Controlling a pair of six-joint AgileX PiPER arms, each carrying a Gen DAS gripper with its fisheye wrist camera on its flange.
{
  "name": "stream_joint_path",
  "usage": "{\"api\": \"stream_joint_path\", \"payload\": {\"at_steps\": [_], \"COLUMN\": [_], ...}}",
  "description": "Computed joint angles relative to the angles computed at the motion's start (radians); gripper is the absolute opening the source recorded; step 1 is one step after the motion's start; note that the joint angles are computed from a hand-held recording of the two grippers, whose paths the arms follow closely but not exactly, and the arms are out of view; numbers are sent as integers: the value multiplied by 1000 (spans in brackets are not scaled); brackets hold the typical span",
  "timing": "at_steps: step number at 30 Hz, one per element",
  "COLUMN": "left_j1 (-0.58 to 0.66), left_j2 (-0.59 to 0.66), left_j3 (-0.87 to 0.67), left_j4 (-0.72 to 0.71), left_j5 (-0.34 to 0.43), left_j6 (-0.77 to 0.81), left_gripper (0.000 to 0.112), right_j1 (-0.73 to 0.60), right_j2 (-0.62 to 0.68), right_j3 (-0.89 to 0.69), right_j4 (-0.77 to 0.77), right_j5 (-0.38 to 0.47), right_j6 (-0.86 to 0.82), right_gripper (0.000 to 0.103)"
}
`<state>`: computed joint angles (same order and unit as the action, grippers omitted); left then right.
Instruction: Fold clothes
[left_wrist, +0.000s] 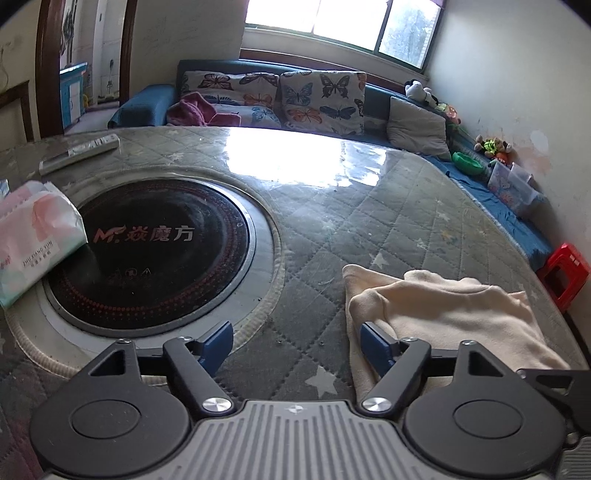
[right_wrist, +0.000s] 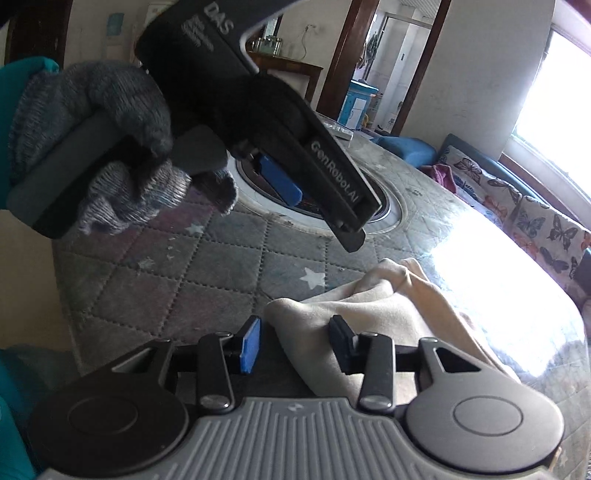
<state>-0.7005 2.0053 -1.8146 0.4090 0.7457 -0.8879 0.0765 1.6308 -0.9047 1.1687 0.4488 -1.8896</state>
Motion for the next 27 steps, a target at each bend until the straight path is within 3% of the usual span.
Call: {"api": "stream_joint_path", "payload": {"at_steps": [4,8,14,21,27], "left_j1": [1,11,47,84,94], "left_j2": [-1,-2,13,50,115], "left_j3": [-6,-8,-30,-62,-124], "left_j4": [-14,-61,-239,-522,-704], "left_j5": [3,-16,-52,-103,-99], "left_j6": [-7,-12,-4,71,143], "left_gripper": [84,85,85,84,70], "right_j1": [14,-30,-139,-241,-305], "right_j2": [6,11,9,19,27], "right_j3": [-2,-39,-94,-129,-143], "right_j4": [9,-9,11,71,89], "right_j5": [-30,44,206,323,394], "right_j6": [21,113,231,225,207], "right_gripper": [25,17,14,14,13]}}
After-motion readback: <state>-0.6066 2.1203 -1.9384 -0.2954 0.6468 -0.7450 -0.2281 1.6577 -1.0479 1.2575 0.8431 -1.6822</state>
